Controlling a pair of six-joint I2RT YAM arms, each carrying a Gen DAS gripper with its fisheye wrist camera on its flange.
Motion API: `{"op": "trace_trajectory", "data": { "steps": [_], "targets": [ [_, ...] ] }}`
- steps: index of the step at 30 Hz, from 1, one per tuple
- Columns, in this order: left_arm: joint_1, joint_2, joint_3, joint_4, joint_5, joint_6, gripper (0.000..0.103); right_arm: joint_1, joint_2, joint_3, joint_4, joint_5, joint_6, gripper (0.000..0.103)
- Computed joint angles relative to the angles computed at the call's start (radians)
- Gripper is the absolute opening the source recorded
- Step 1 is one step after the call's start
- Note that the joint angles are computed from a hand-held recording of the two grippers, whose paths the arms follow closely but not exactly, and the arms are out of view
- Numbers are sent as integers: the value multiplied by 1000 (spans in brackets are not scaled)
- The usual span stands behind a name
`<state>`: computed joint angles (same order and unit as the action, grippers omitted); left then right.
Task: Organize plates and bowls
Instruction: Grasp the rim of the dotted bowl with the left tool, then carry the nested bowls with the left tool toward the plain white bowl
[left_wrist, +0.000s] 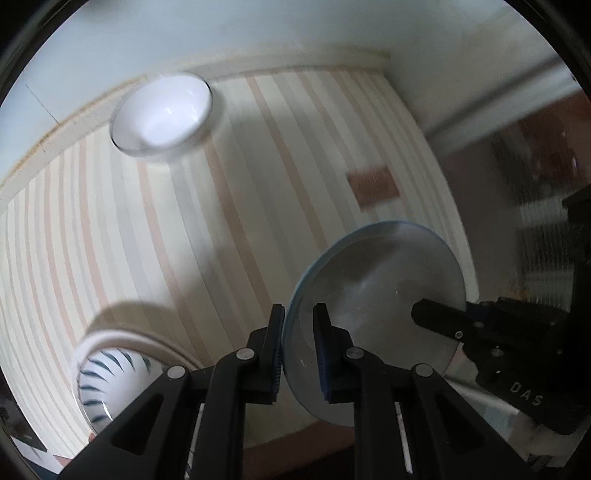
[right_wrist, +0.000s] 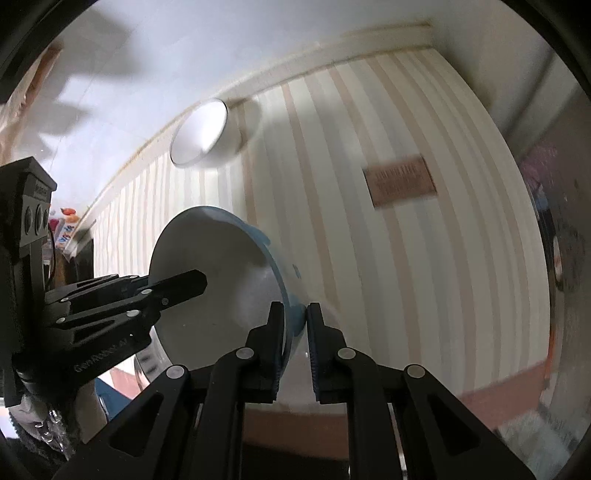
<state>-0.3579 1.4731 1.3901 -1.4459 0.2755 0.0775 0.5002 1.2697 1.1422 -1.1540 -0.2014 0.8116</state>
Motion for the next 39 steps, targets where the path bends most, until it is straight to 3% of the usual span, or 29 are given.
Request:
{"op": "trace_trajectory", "data": {
  "steps": [5,12,18,24,39],
  "targets": [
    [-60,-17,-80,27,-30,-16,13,49,-112,-163,42,-34,116,14],
    [-150,-25,-118,56,-111,-61,13,95,-156,-258,87,-37,183,14],
    [-221,-55,-152,87,-222,-86,13,80,-148,-282,105,-39,170,14],
    [-260,-64,-207,122,-264,-110,13,76,-111,-267,107,-22,145,14],
    [-253,-60,-203,119,-253,-133,14,62,-99,-267,112,-25,119,14]
  ]
}}
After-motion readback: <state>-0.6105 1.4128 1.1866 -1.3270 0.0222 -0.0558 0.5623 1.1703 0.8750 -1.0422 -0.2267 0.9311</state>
